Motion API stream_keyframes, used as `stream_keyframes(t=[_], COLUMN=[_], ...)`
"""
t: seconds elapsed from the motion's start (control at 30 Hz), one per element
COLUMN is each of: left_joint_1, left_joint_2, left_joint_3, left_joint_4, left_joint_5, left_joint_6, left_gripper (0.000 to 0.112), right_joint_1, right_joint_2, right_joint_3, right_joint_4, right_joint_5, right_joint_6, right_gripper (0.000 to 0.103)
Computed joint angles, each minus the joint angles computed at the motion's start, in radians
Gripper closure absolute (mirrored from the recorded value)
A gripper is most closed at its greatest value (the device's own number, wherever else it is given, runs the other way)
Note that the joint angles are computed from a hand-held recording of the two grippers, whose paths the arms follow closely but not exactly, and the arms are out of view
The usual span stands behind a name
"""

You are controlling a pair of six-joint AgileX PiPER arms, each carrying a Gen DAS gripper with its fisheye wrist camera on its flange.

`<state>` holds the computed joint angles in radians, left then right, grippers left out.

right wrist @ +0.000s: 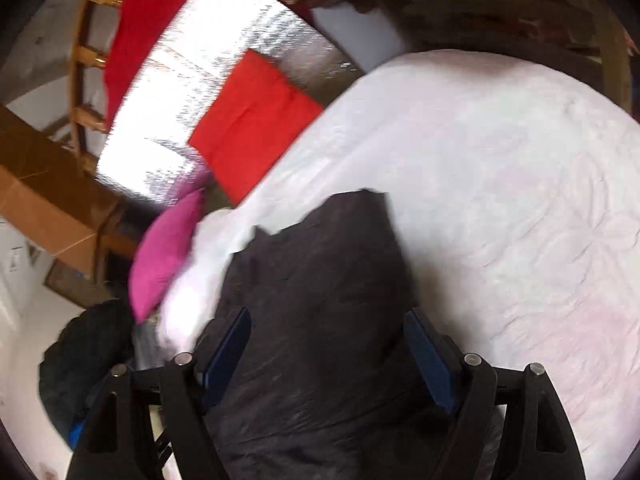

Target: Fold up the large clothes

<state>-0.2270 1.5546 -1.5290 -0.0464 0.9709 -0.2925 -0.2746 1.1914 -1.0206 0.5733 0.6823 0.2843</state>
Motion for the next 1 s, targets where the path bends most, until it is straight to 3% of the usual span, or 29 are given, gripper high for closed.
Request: stream_keyframes(t=[0.1,0.17,0.33,0.43,0.53,0.7,0.77,0.8,1.0], left_joint_1=[0.022,0.042,0.075,0.102,0.11,0.051,0.025,0.009,0.019], left_joint_2=[0.005,0.002,-0.009,-0.005,0.014,0.054,0.061,0.064,0.092], left_joint_3=[0.009,0.018,0.039,0.055,0.063,0.045,0.031,0.027,0.024], left_joint_4=[-0.068,-0.139,-0.245,-0.302,-0.324,-0.28,-0.251,-0.215,-0.228], left_joint_5=[0.013,0.019,0.053,0.064,0.056,0.02,0.022,0.018,0.001], left_joint_6=[0.065,0.119,0.182,0.189,0.181,0.131,0.123,0.105,0.083], left_gripper=[0.045,0.052,0.047,0.031,0.031,0.032,0.045,0.046,0.04], right_joint_1=[0.013,-0.009,0.012,0.031,0.059,0.111,0.101,0.097,0.083], right_joint_2=[0.072,0.097,0.156,0.177,0.21,0.219,0.214,0.214,0.223], right_joint_3=[-0.031,-0.019,-0.028,-0.037,-0.05,-0.067,-0.056,-0.053,-0.048], right_joint_4=[-0.073,-0.023,-0.075,-0.101,-0.105,-0.25,-0.228,-0.22,-0.186], right_joint_5=[-0.014,-0.013,-0.037,-0.041,-0.043,-0.035,-0.046,-0.048,-0.041], right_joint_6=[0.032,-0.033,-0.033,-0.018,-0.01,0.109,0.092,0.083,0.047], right_gripper=[0.022,0.022,0.023,0.023,0.028,0.038,0.04,0.04,0.04])
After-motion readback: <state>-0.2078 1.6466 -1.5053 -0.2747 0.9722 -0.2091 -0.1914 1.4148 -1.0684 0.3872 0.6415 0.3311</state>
